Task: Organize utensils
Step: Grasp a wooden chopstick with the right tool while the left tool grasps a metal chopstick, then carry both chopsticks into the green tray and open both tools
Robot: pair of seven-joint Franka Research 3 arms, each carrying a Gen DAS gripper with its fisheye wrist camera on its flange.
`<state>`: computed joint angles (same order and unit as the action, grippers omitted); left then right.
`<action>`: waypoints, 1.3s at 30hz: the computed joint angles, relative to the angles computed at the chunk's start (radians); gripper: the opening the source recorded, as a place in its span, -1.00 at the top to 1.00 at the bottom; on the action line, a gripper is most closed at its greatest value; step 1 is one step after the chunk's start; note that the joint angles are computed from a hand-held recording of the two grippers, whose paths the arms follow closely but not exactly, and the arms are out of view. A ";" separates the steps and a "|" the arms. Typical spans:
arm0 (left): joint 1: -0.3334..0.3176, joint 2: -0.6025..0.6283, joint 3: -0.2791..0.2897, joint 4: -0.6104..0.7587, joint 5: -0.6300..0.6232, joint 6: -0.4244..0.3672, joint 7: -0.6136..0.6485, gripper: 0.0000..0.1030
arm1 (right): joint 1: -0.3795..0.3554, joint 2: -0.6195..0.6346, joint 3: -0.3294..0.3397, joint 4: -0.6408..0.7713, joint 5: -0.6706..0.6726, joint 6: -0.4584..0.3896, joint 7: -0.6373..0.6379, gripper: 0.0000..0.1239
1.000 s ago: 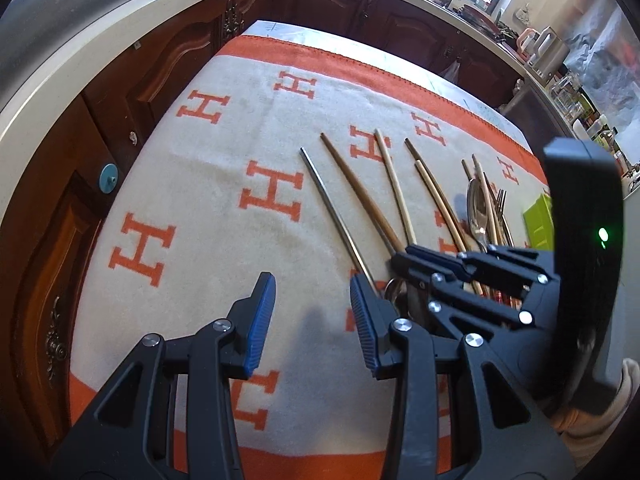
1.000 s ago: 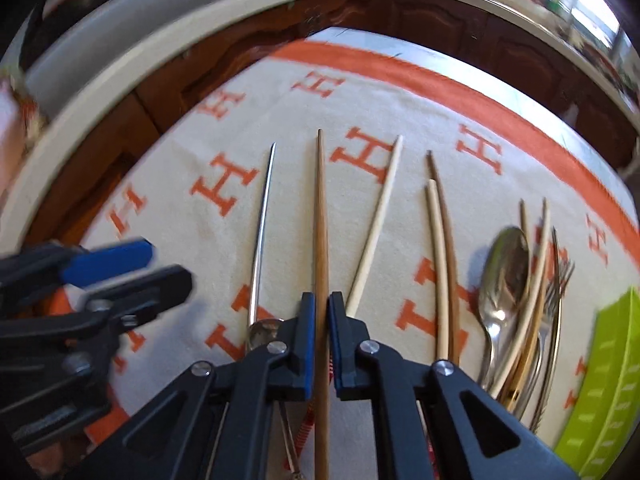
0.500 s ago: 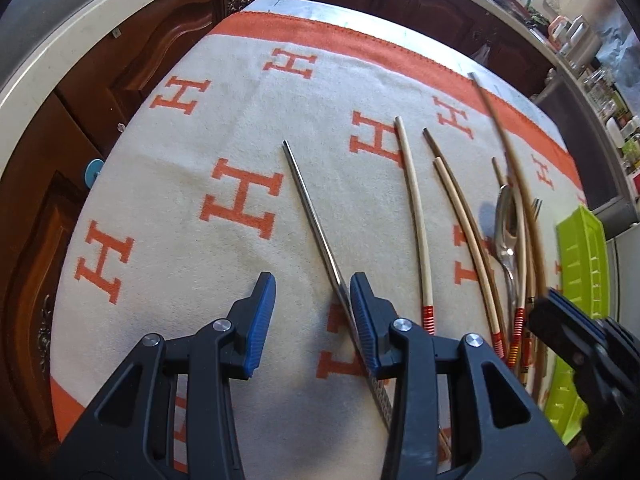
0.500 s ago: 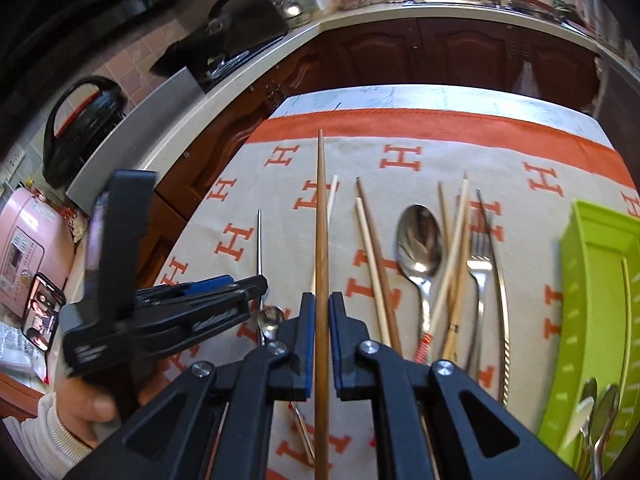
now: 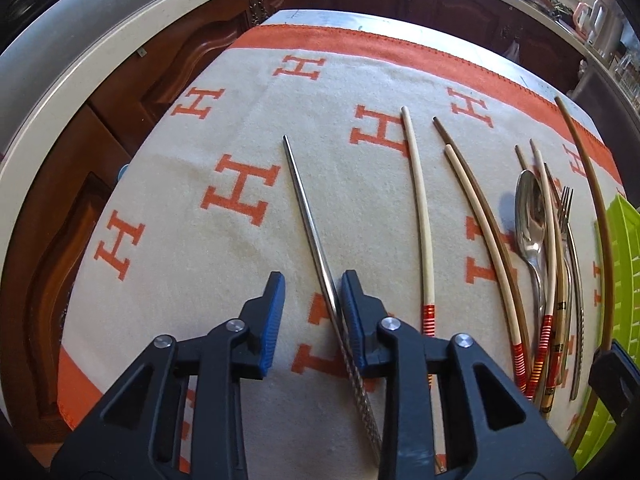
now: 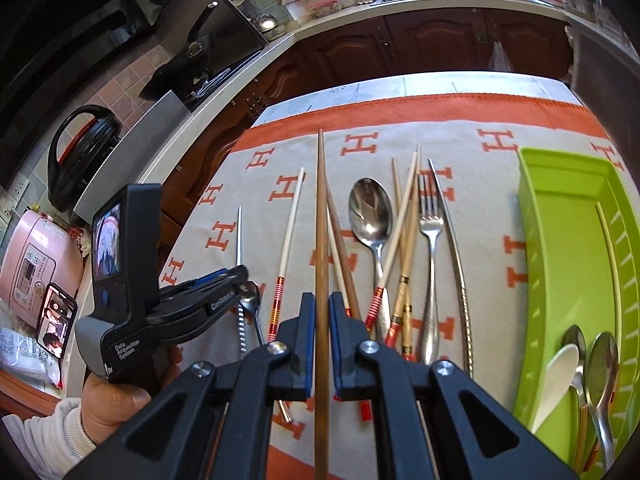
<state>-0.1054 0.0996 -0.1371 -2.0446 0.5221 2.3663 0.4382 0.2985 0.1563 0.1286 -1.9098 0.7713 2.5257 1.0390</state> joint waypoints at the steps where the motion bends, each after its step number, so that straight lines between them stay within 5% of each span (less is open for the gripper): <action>1: -0.002 -0.006 -0.001 -0.009 0.007 0.008 -0.013 0.75 | -0.002 -0.004 0.000 -0.006 0.008 0.002 -0.004 0.90; 4: -0.008 -0.021 -0.001 -0.035 0.050 0.030 -0.057 0.91 | -0.009 -0.019 -0.002 -0.025 0.042 0.005 -0.025 0.90; 13: 0.033 -0.128 0.005 -0.157 0.023 0.170 -0.080 0.93 | -0.017 -0.072 -0.016 -0.068 0.117 0.028 -0.068 0.90; 22: 0.013 -0.238 -0.018 -0.171 -0.135 0.246 0.095 0.93 | -0.034 -0.165 -0.059 -0.134 0.165 0.068 -0.062 0.90; 33: -0.092 -0.061 -0.077 0.110 -0.373 0.255 0.392 0.93 | -0.091 -0.212 -0.112 -0.230 -0.077 0.119 0.139 0.89; 39: -0.155 0.110 -0.110 0.320 -0.345 0.183 0.425 0.93 | -0.113 -0.170 -0.116 -0.223 -0.165 0.085 0.196 0.89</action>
